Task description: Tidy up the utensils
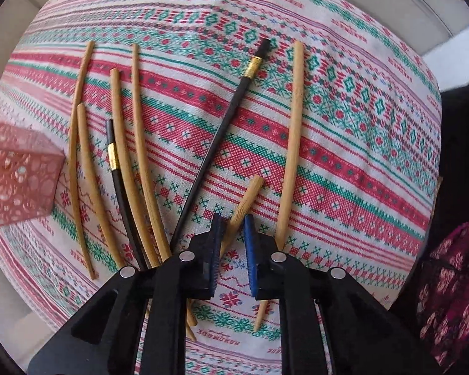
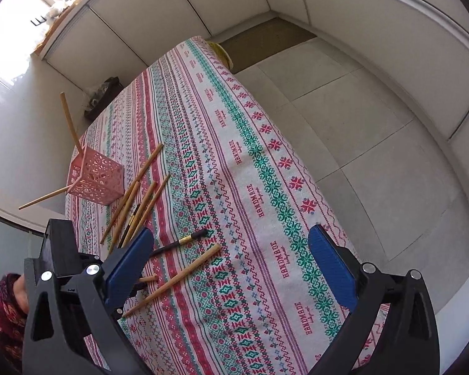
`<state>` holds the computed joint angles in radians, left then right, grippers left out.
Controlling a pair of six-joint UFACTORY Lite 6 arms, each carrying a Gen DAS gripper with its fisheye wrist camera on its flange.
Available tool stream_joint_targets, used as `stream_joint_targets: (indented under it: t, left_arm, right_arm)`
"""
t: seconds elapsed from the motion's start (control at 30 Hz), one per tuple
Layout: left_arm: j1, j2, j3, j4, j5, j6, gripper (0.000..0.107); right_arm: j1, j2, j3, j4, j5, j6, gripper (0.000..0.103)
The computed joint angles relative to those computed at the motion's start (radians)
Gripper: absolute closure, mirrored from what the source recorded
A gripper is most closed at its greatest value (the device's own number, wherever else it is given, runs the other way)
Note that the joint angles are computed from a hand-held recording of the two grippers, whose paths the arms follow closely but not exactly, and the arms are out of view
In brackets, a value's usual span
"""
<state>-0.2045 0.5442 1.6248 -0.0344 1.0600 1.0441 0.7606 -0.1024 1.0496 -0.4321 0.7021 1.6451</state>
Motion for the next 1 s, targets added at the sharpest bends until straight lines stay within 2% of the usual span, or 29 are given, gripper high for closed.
stream_joint_targets:
  t: [0.1, 0.17, 0.3, 0.37, 0.47, 0.53, 0.6, 0.63, 0.77, 0.8, 0.87, 0.93, 1.0]
  left_arm:
    - [0.064, -0.1, -0.154, -0.072, -0.106, -0.157, 0.098]
    - [0.117, -0.17, -0.232, -0.189, -0.176, -0.163, 0.101]
    - [0.269, -0.285, -0.261, -0.507, -0.121, -0.013, 0.101]
    - [0.333, -0.34, -0.256, -0.587, -0.105, 0.04, 0.101]
    - [0.426, -0.389, -0.214, -0.721, -0.021, 0.078, 0.101]
    - [0.47, -0.403, -0.188, -0.788, 0.024, 0.107, 0.101]
    - [0.463, -0.444, -0.226, -0.828, 0.016, 0.12, 0.101]
    - [0.453, -0.454, -0.235, -0.842, 0.004, 0.127, 0.101]
    - [0.488, -0.5, -0.23, -0.889, 0.061, 0.139, 0.101]
    - [0.5, -0.503, -0.225, -0.903, 0.074, 0.148, 0.101]
    - [0.513, -0.532, -0.218, -0.917, 0.102, 0.134, 0.101]
    - [0.534, -0.545, -0.204, -0.928, 0.117, 0.128, 0.101]
    - [0.555, -0.554, -0.184, -0.935, 0.14, 0.109, 0.101]
  right_arm:
    - [-0.006, 0.048, 0.021, 0.039, 0.002, -0.029, 0.007]
    - [-0.013, 0.101, 0.045, 0.088, -0.01, -0.075, 0.007]
    - [-0.036, 0.238, 0.108, 0.258, -0.064, -0.231, 0.009]
    - [-0.047, 0.317, 0.162, 0.345, -0.064, -0.305, 0.025]
    - [-0.047, 0.411, 0.245, 0.393, -0.014, -0.337, 0.042]
    - [-0.049, 0.458, 0.292, 0.409, 0.011, -0.324, 0.047]
    - [-0.039, 0.505, 0.369, 0.38, 0.057, -0.293, 0.055]
    - [-0.04, 0.534, 0.41, 0.393, 0.073, -0.301, 0.055]
    - [-0.047, 0.671, 0.597, 0.437, 0.176, -0.323, 0.06]
    - [-0.036, 0.712, 0.664, 0.399, 0.224, -0.292, 0.063]
    - [-0.016, 0.807, 0.811, 0.354, 0.326, -0.278, 0.087]
    - [0.012, 0.864, 0.905, 0.309, 0.387, -0.275, 0.087]
    - [0.029, 0.826, 0.852, 0.279, 0.332, -0.239, 0.089]
